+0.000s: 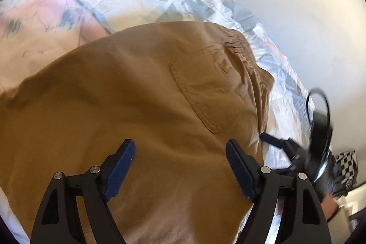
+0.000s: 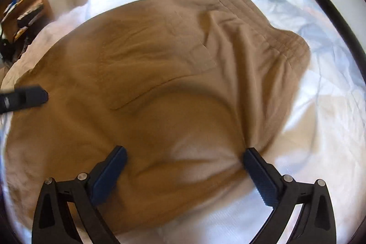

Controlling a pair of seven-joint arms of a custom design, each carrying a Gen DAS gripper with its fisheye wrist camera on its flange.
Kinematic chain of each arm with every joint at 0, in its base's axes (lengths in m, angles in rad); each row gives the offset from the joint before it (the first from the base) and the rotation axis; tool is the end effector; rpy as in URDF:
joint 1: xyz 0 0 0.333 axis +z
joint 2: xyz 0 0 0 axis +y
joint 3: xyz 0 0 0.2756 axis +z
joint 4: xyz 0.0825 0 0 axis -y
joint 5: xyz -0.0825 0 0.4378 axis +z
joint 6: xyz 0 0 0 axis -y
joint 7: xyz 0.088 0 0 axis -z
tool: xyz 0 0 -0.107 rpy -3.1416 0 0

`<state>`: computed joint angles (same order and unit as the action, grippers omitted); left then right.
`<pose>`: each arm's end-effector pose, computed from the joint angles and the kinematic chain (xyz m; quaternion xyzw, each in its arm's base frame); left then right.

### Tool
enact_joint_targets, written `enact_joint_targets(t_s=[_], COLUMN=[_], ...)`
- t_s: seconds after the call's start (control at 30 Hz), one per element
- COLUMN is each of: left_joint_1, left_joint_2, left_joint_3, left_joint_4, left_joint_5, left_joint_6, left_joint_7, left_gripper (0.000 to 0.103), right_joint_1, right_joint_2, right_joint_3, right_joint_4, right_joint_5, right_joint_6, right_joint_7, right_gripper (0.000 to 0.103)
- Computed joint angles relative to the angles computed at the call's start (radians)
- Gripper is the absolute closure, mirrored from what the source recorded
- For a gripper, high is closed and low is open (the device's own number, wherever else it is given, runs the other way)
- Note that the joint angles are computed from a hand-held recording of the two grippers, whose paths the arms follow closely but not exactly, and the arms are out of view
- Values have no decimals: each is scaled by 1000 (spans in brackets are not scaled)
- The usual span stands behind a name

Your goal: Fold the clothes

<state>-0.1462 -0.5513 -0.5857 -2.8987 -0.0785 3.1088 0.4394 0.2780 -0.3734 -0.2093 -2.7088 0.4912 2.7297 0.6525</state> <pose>0.3495 -0.2560 0.3152 -0.7890 0.4988 -0.3483 0.0857 0.4681 0.0231 0.3032 -0.8497 0.4644 -0.1041 0.2269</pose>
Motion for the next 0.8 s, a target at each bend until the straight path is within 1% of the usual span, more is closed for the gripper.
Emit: enact_joint_targets(t_s=[0.03,0.07,0.1,0.13,0.17,0.2,0.23,0.27,0.3,0.33,0.37,0.4,0.47,0.5,0.53,0.57,0.6,0.67,0.7,0.73,0.77,0.8], left_joint_1=[0,-10,-28,-49,-80,-114,-156,-212,-269,-334,-388,-413,-440,-460,-470,-467,-453,-408,-400,-402,-404,-403], left_joint_2=[-13,-10,8,31,56,85,113,140,160,178,191,200,220,229,240,248,256,262,266,269,272,275], left_joint_3=[-8,3,26,53,88,125,169,228,287,353,408,435,467,487,497,493,477,425,413,411,410,406], left_joint_4=[0,9,22,37,54,71,84,94,98,104,108,112,123,129,136,143,150,157,157,157,158,159], left_joint_5=[6,15,24,31,36,36,25,-1,-36,-73,-108,-135,-185,-217,-242,-256,-259,-251,-265,-289,-314,-334], left_joint_6=[-8,-18,-18,-18,-20,-19,-13,-6,5,14,18,12,-9,-20,-30,-42,-54,-66,-62,-57,-51,-49], left_joint_7=[2,20,50,87,134,184,233,287,335,387,430,454,488,506,523,536,543,538,543,557,570,583], left_gripper=[23,23,23,23,23,23,23,23,23,23,23,23,23,23,23,23,23,23,23,23,23,23], right_joint_1=[2,19,27,12,-12,-38,-48,-46,-50,-66,-74,-86,-93,-84,-110,-103,-111,-119,-122,-124,-128,-124], right_joint_2=[-15,-30,-29,-5,31,87,146,192,245,296,339,348,412,444,471,497,523,596,626,657,680,700], right_joint_3=[1,-6,7,45,91,129,154,171,190,189,198,198,212,206,228,216,216,218,218,218,221,219], right_joint_4=[18,38,68,115,169,246,328,387,445,498,540,563,637,670,701,732,764,843,876,911,933,952], right_joint_5=[21,63,77,42,-20,-93,-140,-158,-190,-217,-252,-279,-463,-545,-557,-539,-524,-511,-512,-513,-508,-528], right_joint_6=[-4,19,47,56,35,-29,-101,-140,-147,-150,-144,-174,-220,-232,-247,-262,-278,-328,-360,-393,-400,-393], right_joint_7=[31,46,87,166,263,370,464,533,616,666,746,790,960,1035,1072,1091,1112,1164,1187,1208,1220,1234], right_gripper=[0,0,0,0,0,0,0,0,0,0,0,0,0,0,0,1,1,9,11,10,7,7])
